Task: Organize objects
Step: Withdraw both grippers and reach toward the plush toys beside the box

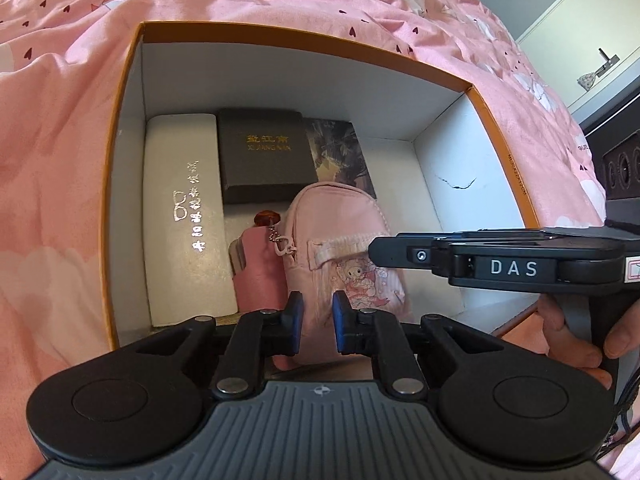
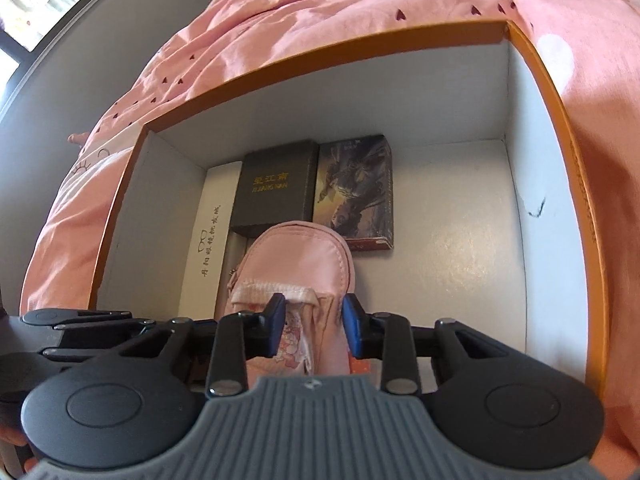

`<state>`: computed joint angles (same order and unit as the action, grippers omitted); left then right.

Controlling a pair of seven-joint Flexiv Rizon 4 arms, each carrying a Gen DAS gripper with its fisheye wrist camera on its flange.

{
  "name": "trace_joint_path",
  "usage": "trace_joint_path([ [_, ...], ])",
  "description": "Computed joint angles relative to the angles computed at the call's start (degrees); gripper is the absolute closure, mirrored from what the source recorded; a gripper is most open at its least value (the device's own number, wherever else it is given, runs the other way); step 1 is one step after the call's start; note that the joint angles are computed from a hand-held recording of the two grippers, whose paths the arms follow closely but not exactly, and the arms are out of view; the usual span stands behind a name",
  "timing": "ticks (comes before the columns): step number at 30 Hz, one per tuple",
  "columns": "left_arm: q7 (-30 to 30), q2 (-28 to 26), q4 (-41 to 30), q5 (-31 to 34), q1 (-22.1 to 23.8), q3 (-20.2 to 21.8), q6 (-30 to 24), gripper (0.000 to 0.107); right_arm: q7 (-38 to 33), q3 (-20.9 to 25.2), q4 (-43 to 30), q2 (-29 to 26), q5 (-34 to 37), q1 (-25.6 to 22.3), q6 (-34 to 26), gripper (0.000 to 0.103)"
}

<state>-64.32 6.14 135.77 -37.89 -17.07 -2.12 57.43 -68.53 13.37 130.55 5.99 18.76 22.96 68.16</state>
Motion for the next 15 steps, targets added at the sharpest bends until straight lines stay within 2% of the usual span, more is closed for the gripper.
trace_joint_path([
  [3, -2.85, 1.41, 0.50, 4.30, 0.71, 0.07, 1.66, 0.089, -4.17, -0.23, -0.86, 0.19, 1.33, 0.91, -0.51, 0.079],
  [7, -1.41, 2.92, 0.82, 2.71, 0.12, 1.03, 1.43, 0.088, -8.28, -0.22, -2.75, -0.77, 5.43, 1.85, -1.03, 0.081],
  [9, -1.64, 3.13, 0.90, 3.37, 0.21, 0.97, 2.04, 0.086, -5.78, 0.83, -2.23, -1.60, 1.37, 1.52, 0.31, 0.080],
  [12, -2.62, 3.09, 1.48, 3.93, 0.02, 0.73, 4.61, 0.086, -2.53, 1.30, -2.08, -2.59, -2.51, 1.20, -0.89, 0.080],
  [15, -0.59, 3.53, 2.54, 0.34, -1.67, 1.02, 6.79, 0.083, -2.51, 1.51, -1.42, -2.03, -2.56, 1.07, -0.29, 0.076],
])
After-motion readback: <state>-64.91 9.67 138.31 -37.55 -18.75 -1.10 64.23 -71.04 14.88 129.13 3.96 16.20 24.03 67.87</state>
